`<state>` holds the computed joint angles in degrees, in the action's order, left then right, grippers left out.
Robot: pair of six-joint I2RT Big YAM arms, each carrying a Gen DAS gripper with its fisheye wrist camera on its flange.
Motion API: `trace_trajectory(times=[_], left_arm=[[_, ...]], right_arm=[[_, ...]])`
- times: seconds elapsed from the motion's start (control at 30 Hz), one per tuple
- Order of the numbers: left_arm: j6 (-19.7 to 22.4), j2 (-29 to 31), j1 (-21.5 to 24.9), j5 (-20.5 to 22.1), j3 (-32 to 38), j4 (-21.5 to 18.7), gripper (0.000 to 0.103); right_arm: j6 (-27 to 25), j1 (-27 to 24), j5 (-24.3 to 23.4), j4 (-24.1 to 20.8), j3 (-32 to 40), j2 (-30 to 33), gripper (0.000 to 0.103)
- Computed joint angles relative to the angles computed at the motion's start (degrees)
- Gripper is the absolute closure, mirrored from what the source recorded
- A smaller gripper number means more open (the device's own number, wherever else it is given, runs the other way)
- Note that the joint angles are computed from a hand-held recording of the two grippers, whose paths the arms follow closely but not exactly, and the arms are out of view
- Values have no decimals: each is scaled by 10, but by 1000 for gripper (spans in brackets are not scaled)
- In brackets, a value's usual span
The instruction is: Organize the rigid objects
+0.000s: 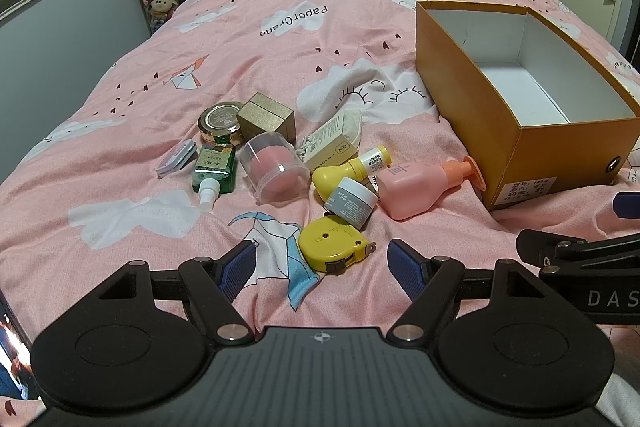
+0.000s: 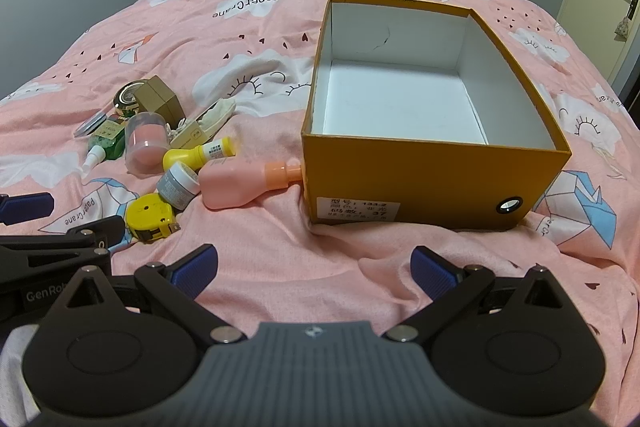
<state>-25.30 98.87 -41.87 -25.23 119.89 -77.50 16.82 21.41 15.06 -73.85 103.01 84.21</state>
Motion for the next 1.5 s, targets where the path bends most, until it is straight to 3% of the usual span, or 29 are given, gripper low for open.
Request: trace_trajectory(times=[0.57,0.73,0.83,0.9,1.03,1.1,1.2,1.3,1.4,1.5], left_arm=[[-9,-8,4,13,-18,16,15],[-21,-30,20,70,-41,39,20],[-28,-38,36,107,-48,44,22],[-33,-41,46,125,-50,41,30],[-5,-37,69,183,-47,30,30],[-8,-29,81,209,-40,27,30],[-11,-12,97,248,-22,22,32],[-18,30,109,274,33,-22,34],[-23,73,111,268,87,-72,33],[-35,106,112,260,123,-109,32]], right_arm=[[-7,0,-20,3,0,1,3],[-20,-9,-63,18,-2,-1,7],[-44,-10,-80,2,18,14,17],[-69,-10,-101,-8,34,27,32],[-105,-12,-139,-19,66,54,39],[-117,-15,-160,-27,84,70,54],[-140,-21,-196,-43,115,100,62],[-178,-23,-208,-58,145,129,69],[-212,-23,-216,-62,159,146,77],[-243,-19,-211,-47,162,157,79]])
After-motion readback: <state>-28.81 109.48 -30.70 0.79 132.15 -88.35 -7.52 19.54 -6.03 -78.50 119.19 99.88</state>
